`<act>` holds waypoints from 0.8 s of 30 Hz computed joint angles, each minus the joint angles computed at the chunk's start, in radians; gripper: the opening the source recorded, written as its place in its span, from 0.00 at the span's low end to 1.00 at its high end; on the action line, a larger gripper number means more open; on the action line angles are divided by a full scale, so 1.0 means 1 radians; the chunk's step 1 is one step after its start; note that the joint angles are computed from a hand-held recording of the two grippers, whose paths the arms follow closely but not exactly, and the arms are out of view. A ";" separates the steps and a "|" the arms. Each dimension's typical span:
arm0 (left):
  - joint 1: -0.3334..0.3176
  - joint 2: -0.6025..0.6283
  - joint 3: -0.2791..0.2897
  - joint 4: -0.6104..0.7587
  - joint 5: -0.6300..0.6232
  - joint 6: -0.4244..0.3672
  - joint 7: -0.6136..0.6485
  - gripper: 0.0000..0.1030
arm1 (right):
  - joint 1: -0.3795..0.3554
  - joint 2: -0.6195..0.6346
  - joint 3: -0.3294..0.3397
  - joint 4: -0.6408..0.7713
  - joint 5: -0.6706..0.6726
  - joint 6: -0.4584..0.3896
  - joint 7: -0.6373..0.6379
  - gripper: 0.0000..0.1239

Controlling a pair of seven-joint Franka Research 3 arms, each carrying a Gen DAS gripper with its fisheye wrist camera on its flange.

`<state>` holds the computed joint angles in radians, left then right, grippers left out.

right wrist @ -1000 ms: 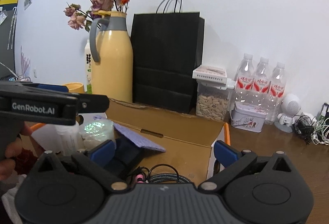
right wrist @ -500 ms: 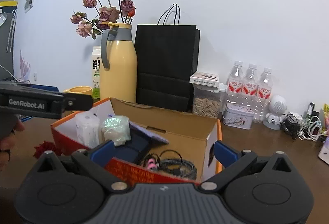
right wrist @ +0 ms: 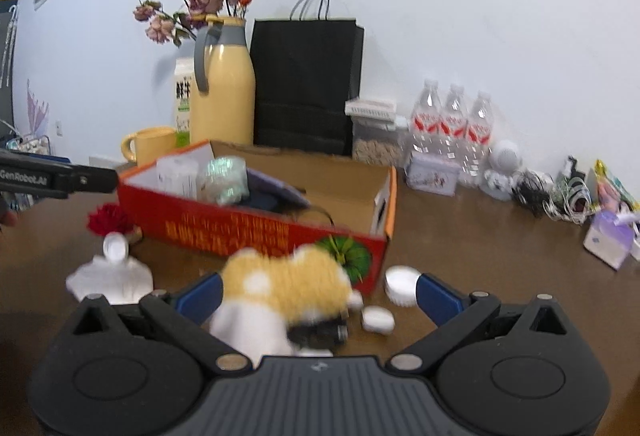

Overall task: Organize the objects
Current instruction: 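Move the left gripper to the white tissue while the right gripper grasps the small orange item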

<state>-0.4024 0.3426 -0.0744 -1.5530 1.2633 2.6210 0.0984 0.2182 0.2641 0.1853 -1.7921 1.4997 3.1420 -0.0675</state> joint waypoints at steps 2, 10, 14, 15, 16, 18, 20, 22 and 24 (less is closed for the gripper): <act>0.000 -0.028 -0.002 -0.047 0.001 -0.005 -0.024 1.00 | 0.003 -0.020 -0.008 -0.047 -0.030 0.002 0.036 0.83; 0.029 -0.089 -0.037 -0.160 -0.016 -0.008 -0.077 1.00 | -0.007 -0.049 -0.021 -0.181 -0.275 -0.008 0.298 0.72; 0.037 -0.098 -0.049 -0.177 -0.023 -0.006 -0.080 1.00 | -0.024 -0.041 0.000 -0.190 -0.319 -0.006 0.363 0.57; 0.038 -0.100 -0.051 -0.179 -0.024 -0.006 -0.080 1.00 | -0.031 -0.039 0.008 -0.189 -0.325 -0.008 0.371 0.54; 0.039 -0.100 -0.053 -0.181 -0.025 -0.005 -0.082 1.00 | -0.037 -0.037 0.017 -0.186 -0.326 -0.008 0.373 0.53; 0.040 -0.104 -0.055 -0.187 -0.026 -0.006 -0.086 1.00 | -0.057 -0.030 0.040 -0.176 -0.306 -0.017 0.351 0.45; 0.041 -0.107 -0.057 -0.193 -0.027 -0.006 -0.090 1.00 | -0.068 -0.029 0.052 -0.167 -0.277 -0.035 0.323 0.32; 0.043 -0.111 -0.059 -0.200 -0.028 -0.006 -0.096 1.00 | -0.068 -0.031 0.055 -0.165 -0.250 -0.043 0.288 0.21; 0.046 -0.112 -0.061 -0.203 -0.035 -0.008 -0.096 1.00 | -0.066 -0.037 0.055 -0.167 -0.215 -0.046 0.244 0.19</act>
